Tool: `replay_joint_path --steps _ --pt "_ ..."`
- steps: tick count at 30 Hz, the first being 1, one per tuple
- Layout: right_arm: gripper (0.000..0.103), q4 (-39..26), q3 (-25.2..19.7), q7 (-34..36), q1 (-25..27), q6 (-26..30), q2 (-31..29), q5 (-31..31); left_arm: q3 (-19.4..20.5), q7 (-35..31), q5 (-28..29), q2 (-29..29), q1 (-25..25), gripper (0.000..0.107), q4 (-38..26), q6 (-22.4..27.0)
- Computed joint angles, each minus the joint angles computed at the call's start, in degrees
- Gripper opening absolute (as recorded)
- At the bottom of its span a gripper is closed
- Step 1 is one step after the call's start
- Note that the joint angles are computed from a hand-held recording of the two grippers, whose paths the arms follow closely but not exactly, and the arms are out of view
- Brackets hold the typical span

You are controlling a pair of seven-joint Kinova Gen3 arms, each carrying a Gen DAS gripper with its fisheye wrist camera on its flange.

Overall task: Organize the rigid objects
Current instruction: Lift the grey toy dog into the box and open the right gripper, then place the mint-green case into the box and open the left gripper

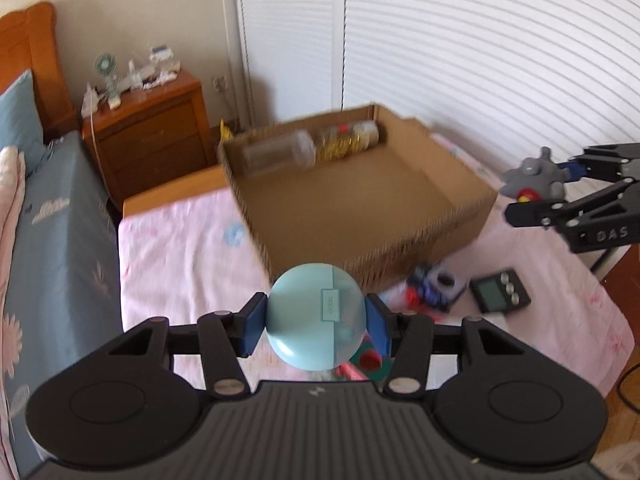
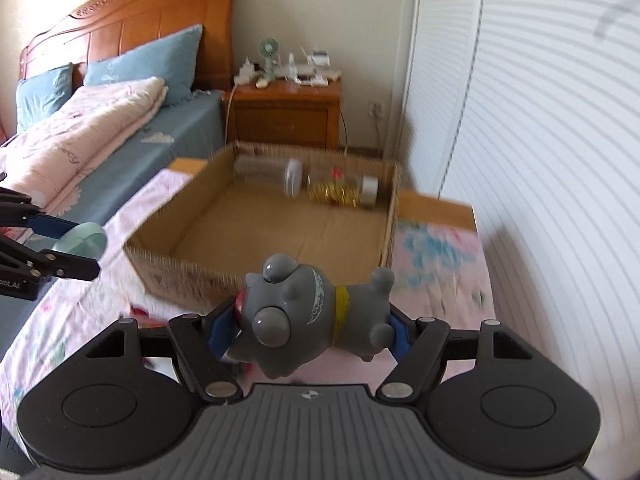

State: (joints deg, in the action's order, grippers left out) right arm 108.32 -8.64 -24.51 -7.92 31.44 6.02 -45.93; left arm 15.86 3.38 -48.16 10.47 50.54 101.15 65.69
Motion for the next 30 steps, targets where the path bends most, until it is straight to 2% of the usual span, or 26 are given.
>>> replay_joint_path --steps 4,8,10,11,15,18,21,30 --pt "0.077 -3.52 -0.99 -2.78 -1.42 -1.13 2.25 1.26 -1.26 -3.19 -1.42 0.98 -1.71 0.051 -1.94 -0.22" --pt "0.079 -7.23 -2.14 -8.93 -2.87 -2.33 5.21 4.98 -2.70 -5.87 -1.75 2.04 -3.37 0.052 -3.69 -1.17" --pt "0.101 -7.93 -3.45 -9.06 -2.10 -3.07 6.36 4.90 -3.32 -6.73 -2.05 2.67 -3.80 0.052 -4.54 -1.62" --pt "0.103 -7.53 -4.00 -9.32 -1.85 -4.28 6.48 4.61 -3.62 -7.07 -2.18 3.03 -3.92 0.052 -5.01 -1.74" --pt "0.103 -6.54 -5.32 -10.21 -0.01 -4.36 6.48 3.76 -4.71 -9.19 -1.91 4.01 -4.70 0.052 -6.40 -3.04" --pt "0.103 -3.92 -6.15 -9.77 1.15 -6.47 5.20 1.94 -5.53 -10.46 -1.47 4.54 -5.26 0.052 -7.10 -4.33" --pt "0.103 -1.46 -5.29 -12.13 0.78 -7.93 3.56 2.00 -6.33 -11.26 -1.12 5.11 -5.72 0.052 -7.75 -5.25" --pt "0.103 5.33 -3.40 -8.16 1.65 -7.99 -0.16 -5.13 -8.80 -16.03 1.92 8.47 -7.65 0.052 -11.65 -6.52"
